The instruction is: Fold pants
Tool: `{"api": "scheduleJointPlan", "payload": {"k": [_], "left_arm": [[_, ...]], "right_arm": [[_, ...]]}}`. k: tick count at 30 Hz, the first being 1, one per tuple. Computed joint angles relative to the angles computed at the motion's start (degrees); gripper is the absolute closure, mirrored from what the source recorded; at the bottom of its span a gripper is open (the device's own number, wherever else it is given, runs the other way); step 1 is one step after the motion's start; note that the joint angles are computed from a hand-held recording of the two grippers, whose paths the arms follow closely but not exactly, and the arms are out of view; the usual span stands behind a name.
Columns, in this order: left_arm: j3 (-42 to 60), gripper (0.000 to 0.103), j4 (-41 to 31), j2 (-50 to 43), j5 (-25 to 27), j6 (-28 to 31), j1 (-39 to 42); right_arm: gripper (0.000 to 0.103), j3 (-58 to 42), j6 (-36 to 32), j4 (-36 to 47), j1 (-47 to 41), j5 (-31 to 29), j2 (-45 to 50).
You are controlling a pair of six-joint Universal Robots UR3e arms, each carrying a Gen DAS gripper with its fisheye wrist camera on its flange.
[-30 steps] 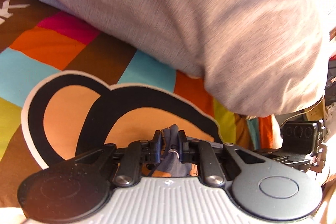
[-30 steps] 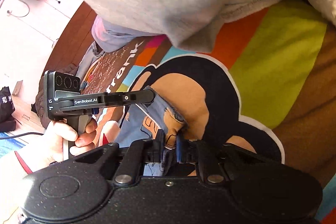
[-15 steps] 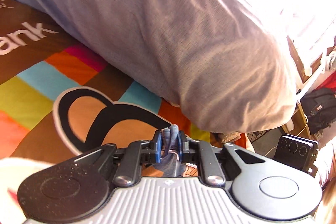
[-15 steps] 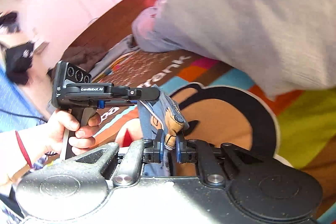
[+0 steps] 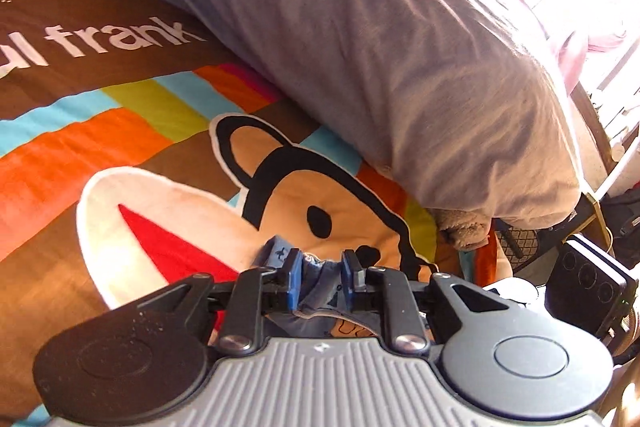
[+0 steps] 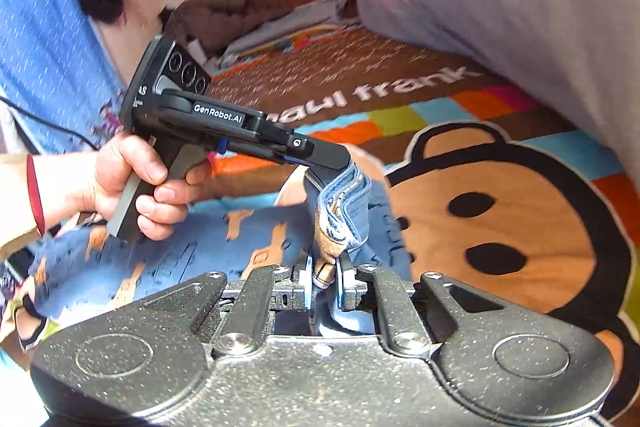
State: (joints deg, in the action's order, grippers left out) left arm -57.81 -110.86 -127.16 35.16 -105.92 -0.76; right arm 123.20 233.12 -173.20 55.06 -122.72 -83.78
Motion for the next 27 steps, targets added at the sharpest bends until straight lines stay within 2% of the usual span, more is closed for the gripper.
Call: {"api": "scheduleJointPlan", "payload": {"k": [2,3,4,5,7,9,14,16,18,20,21,22,24,27], "left_arm": [[-3.1,0.076,1.5,2.5,1.2,0.3,1.5],[-4.7,0.070,2.5,4.0,2.1,0.3,2.3],[-6.2,0.064,3.6,5.4,2.9,0.2,2.9],[-7.7,0.062,4.2,6.9,3.6,0.4,3.7],[-11.4,0.057,6.0,10.2,5.4,0.6,5.2],[-14.8,0.054,7.5,13.2,7.2,0.6,6.3],[-31.2,0.045,16.8,26.7,10.7,-1.2,11.0],[-39.5,0.044,22.9,34.6,12.7,-4.5,13.3],[-48.3,0.041,31.0,44.4,17.0,-9.0,14.5],[-56.4,0.039,40.1,53.8,24.0,-16.0,13.9],[-59.6,0.033,42.4,58.2,27.2,-19.2,13.8],[-61.8,0.027,42.6,61.6,28.7,-20.8,14.5],[-65.7,0.021,40.1,68.8,29.1,-22.3,17.7],[-67.9,0.021,34.8,73.5,26.9,-24.2,21.2]], "right_arm": [[0.090,-1.0,-2.0,0.2,-1.3,3.6,1.0],[0.088,-1.5,-2.6,0.4,-1.8,5.0,1.4],[0.083,-1.5,-3.1,0.2,-2.1,6.0,1.6],[0.081,-1.5,-4.0,-0.4,-2.9,8.2,1.7],[0.068,-1.5,-4.8,-0.8,-3.9,12.0,1.8],[0.062,-1.1,-5.8,-1.5,-4.9,15.3,1.3],[0.060,-3.2,-7.1,3.6,-2.9,11.1,-1.7],[0.053,-6.2,-9.6,7.6,-1.6,7.9,-1.4],[0.050,-9.7,-12.6,10.9,-0.7,6.2,0.0],[0.050,-14.1,-16.5,15.3,0.1,5.7,2.3],[0.050,-16.3,-18.4,17.4,0.2,6.0,3.5],[0.050,-18.1,-20.1,18.8,0.4,6.3,4.6],[0.050,-21.5,-23.7,21.7,0.8,6.9,6.9],[0.049,-27.0,-28.3,28.0,1.6,7.2,10.4]]}}
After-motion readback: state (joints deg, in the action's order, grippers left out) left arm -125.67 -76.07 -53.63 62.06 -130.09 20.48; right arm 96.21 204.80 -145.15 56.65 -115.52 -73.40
